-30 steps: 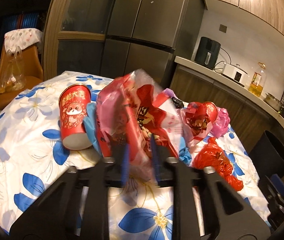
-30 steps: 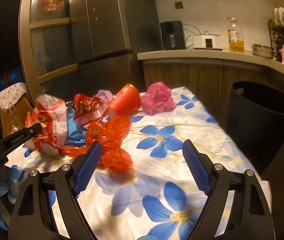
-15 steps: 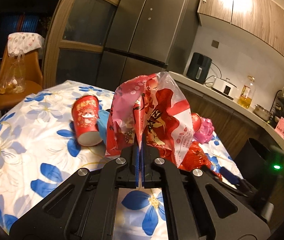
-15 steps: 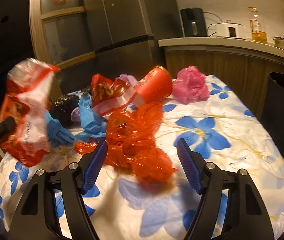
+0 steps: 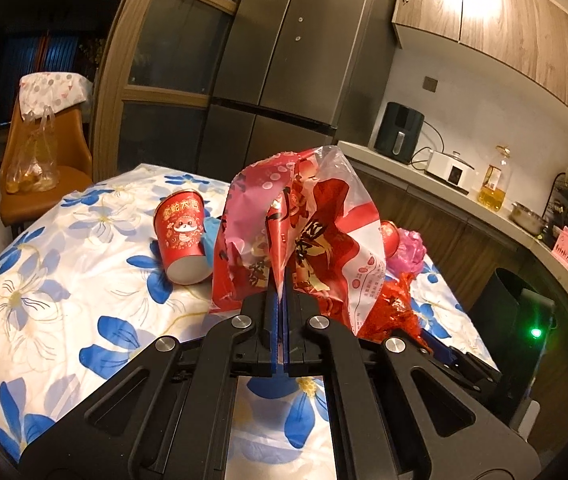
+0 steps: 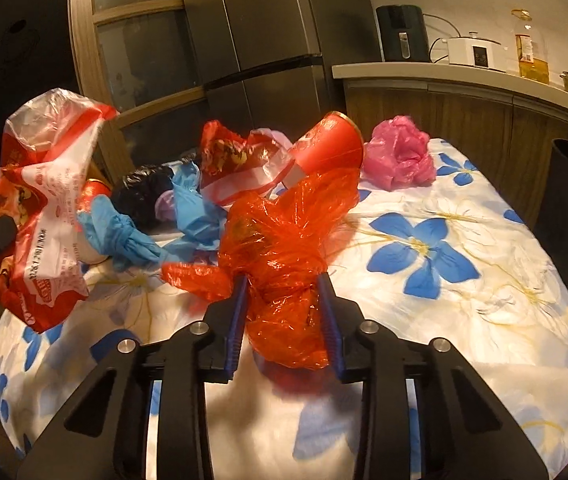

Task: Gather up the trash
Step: 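Carry both held bags over the black trash bin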

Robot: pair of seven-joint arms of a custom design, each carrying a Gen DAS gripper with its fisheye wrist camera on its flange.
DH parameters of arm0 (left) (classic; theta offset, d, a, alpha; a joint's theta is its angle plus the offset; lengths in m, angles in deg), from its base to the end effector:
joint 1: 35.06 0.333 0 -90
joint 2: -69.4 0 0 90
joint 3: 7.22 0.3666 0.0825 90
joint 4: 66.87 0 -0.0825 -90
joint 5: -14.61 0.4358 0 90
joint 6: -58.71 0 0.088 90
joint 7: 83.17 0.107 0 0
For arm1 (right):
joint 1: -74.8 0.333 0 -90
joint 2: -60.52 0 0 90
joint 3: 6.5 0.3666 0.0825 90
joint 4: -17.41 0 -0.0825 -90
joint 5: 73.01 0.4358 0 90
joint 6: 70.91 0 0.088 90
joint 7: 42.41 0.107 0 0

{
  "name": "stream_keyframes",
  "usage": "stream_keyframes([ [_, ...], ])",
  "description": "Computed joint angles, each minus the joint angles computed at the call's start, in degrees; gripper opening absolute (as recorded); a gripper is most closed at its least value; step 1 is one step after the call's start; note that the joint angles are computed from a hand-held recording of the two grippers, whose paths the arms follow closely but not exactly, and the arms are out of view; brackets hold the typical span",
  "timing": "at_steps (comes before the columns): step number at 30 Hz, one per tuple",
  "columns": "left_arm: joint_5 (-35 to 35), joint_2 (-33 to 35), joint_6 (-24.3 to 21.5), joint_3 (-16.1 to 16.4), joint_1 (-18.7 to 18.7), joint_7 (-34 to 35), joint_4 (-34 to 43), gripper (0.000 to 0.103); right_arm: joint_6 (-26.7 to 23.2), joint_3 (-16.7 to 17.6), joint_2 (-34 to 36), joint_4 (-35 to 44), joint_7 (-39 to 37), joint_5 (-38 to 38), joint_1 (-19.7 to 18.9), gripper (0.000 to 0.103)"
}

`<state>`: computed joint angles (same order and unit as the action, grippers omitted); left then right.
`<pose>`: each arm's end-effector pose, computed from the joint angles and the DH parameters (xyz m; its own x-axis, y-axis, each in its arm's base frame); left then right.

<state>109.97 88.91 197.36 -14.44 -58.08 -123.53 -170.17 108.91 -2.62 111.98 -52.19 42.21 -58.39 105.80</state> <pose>0.6351 -0.3551 0.4111 0.3361 -0.9074 0.2523 -0.2882 -0.3541 -0.8897 0.7555 0.4703 0.3598 0.4700 -0.8620 -0.1898 -0.5394 -0.1103 -0.8348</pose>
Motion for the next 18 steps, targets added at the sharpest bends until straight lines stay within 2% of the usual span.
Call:
stream_keyframes([
  [4,0.23,-0.93,-1.23,-0.38,-0.57,0.17,-0.58,0.0,6.42,3.53,-5.33,-8.68,-2.29,0.6,-2.62,0.033],
  [9,-0.06,-0.6,-3.03,-1.01,-1.64,1.72,0.55,0.0,12.11,7.34,-10.33,-16.3,-3.8,1.16,-6.15,0.033],
  [13,-0.13,0.35,-3.01,-1.06,-2.5,2.99,2.3,0.0,15.7,8.56,-13.35,-20.71,-3.52,1.21,-8.1,0.033],
  [18,0.01,2.65,-1.93,-0.57,-3.79,5.79,6.49,0.0,18.33,7.42,-15.46,-23.26,-2.28,1.97,-8.4,0.033],
])
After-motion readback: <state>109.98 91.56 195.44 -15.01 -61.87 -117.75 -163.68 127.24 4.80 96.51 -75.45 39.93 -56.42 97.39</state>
